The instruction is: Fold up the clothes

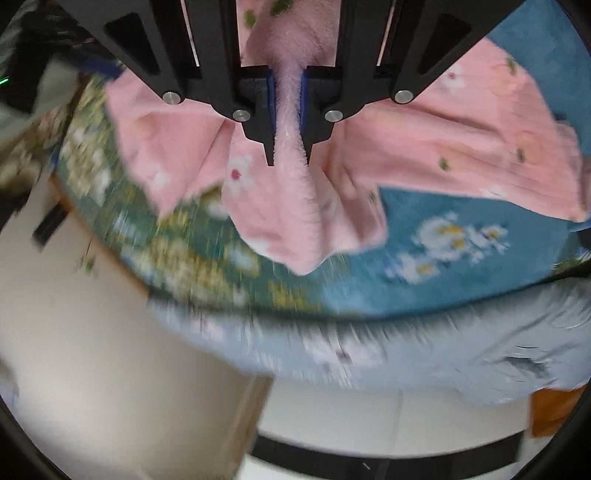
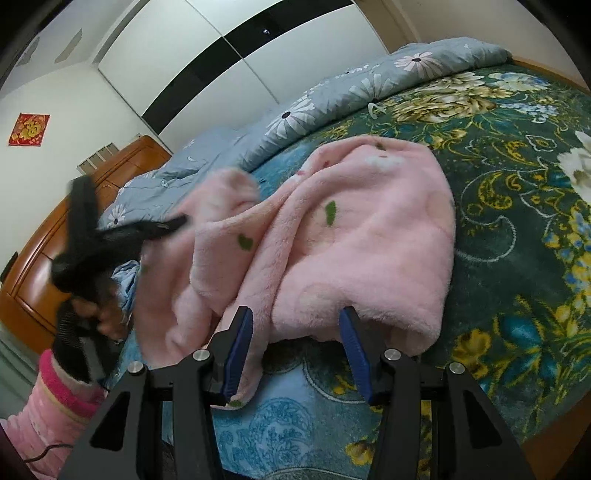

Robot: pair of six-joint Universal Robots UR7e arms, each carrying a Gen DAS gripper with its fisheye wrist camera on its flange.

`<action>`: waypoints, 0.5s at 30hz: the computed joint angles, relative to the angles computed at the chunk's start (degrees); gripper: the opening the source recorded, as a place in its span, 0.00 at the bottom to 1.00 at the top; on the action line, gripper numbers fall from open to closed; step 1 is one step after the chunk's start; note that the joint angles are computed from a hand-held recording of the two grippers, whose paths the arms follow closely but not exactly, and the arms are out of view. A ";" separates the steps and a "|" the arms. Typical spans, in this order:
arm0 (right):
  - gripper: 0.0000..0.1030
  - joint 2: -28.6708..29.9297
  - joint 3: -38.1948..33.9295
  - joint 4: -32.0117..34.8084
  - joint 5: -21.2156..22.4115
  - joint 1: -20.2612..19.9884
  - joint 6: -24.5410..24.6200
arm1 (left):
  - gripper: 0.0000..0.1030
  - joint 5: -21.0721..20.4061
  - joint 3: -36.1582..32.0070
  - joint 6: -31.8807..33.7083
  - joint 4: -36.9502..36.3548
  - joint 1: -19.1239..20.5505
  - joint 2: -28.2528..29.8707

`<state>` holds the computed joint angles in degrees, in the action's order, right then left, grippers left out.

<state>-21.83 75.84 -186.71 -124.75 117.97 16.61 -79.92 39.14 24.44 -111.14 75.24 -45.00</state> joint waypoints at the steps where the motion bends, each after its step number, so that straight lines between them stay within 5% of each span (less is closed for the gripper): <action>1: 0.49 -0.10 0.22 -0.32 -0.14 0.01 0.24 | 0.09 -2.20 -1.19 -0.77 -0.61 0.50 -0.47; 5: 0.49 0.05 0.02 -0.17 -0.47 0.23 0.86 | 0.10 -7.86 -2.15 -0.80 -7.22 3.23 -4.06; 9: 0.49 0.85 -1.57 1.59 -0.21 0.60 0.79 | 0.10 -7.79 2.35 -0.75 -16.75 6.66 -8.86; 15: 0.49 2.07 -4.34 4.74 -0.45 1.03 1.55 | 0.10 -5.25 5.74 -6.78 -18.89 13.25 -11.59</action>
